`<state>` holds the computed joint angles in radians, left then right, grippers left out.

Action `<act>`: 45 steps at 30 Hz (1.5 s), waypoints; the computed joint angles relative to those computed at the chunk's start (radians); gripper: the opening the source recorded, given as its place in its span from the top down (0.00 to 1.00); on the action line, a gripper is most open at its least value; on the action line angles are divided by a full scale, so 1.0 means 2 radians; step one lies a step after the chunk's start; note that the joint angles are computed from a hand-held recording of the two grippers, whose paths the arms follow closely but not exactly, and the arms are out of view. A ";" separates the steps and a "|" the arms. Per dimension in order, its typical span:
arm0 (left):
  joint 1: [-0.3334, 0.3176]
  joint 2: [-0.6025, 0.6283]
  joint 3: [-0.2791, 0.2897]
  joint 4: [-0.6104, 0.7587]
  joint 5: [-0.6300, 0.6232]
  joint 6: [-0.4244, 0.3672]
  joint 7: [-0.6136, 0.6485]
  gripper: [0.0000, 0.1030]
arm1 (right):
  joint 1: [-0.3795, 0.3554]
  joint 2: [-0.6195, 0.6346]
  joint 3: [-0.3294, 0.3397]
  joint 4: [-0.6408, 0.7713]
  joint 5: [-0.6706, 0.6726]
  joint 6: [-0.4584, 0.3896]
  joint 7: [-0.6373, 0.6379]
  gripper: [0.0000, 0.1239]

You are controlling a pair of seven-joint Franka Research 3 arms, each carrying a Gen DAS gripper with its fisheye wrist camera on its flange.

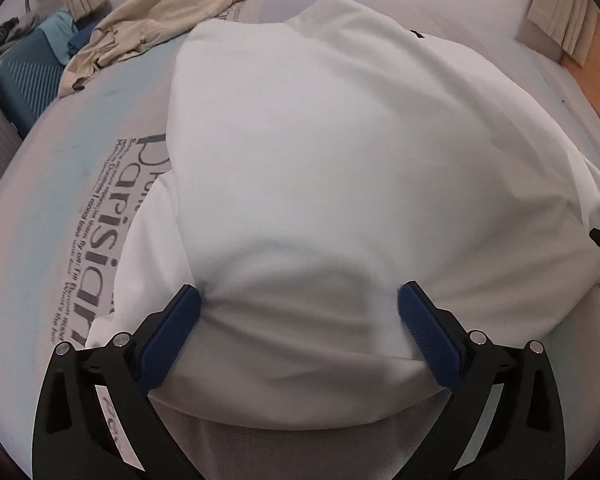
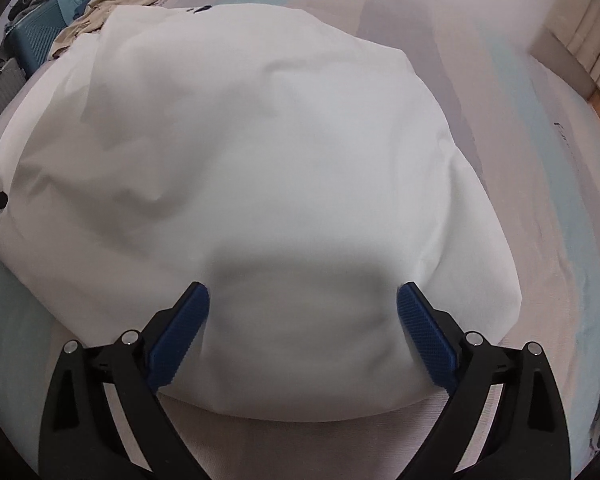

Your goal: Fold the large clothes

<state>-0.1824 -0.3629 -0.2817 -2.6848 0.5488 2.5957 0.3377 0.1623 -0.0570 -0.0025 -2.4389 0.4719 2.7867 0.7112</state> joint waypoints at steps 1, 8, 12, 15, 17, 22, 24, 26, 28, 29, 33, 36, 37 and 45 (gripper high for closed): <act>0.002 0.004 0.002 -0.001 0.001 0.005 0.000 0.05 | 0.000 0.002 -0.001 0.002 0.002 -0.003 0.003 0.26; 0.003 0.020 0.008 0.009 -0.008 0.000 0.008 0.05 | -0.004 0.016 0.001 0.013 -0.006 -0.016 0.018 0.25; -0.010 0.012 0.015 0.034 -0.046 -0.047 0.033 0.06 | -0.008 0.013 0.002 0.019 -0.048 -0.022 0.064 0.25; -0.016 -0.005 0.007 0.045 -0.051 -0.059 0.033 0.06 | -0.010 -0.015 -0.005 0.005 -0.019 -0.026 0.074 0.25; -0.022 0.002 -0.002 0.067 -0.046 -0.068 0.036 0.06 | -0.013 -0.033 -0.008 -0.010 -0.009 -0.018 0.086 0.24; -0.034 0.071 -0.016 0.136 -0.024 -0.044 0.035 0.06 | -0.029 -0.056 -0.016 -0.039 -0.017 -0.019 0.136 0.24; -0.039 0.105 -0.018 0.159 -0.009 -0.031 0.025 0.06 | -0.034 -0.056 -0.020 -0.045 -0.015 -0.021 0.153 0.24; -0.044 0.134 -0.015 0.179 0.001 -0.026 0.022 0.06 | -0.039 -0.053 -0.024 -0.048 -0.012 -0.025 0.162 0.24; -0.049 0.160 -0.010 0.193 0.012 -0.019 0.003 0.06 | -0.040 -0.047 -0.031 -0.049 0.003 -0.030 0.160 0.24; -0.051 0.169 -0.005 0.195 0.003 -0.013 0.006 0.05 | -0.040 -0.042 -0.034 -0.047 0.012 -0.033 0.157 0.24; -0.062 0.188 0.002 0.207 0.007 -0.021 0.001 0.05 | -0.040 -0.032 -0.036 -0.045 0.044 -0.037 0.138 0.24; -0.066 0.192 0.006 0.205 0.009 -0.018 -0.002 0.05 | -0.039 -0.016 -0.033 -0.027 0.064 -0.043 0.134 0.24; -0.067 0.194 0.007 0.205 0.006 -0.017 0.001 0.05 | -0.040 -0.012 -0.034 -0.025 0.075 -0.046 0.127 0.24; -0.073 0.205 0.011 0.212 0.007 -0.017 -0.003 0.05 | -0.058 0.020 -0.039 0.023 0.192 -0.117 0.092 0.22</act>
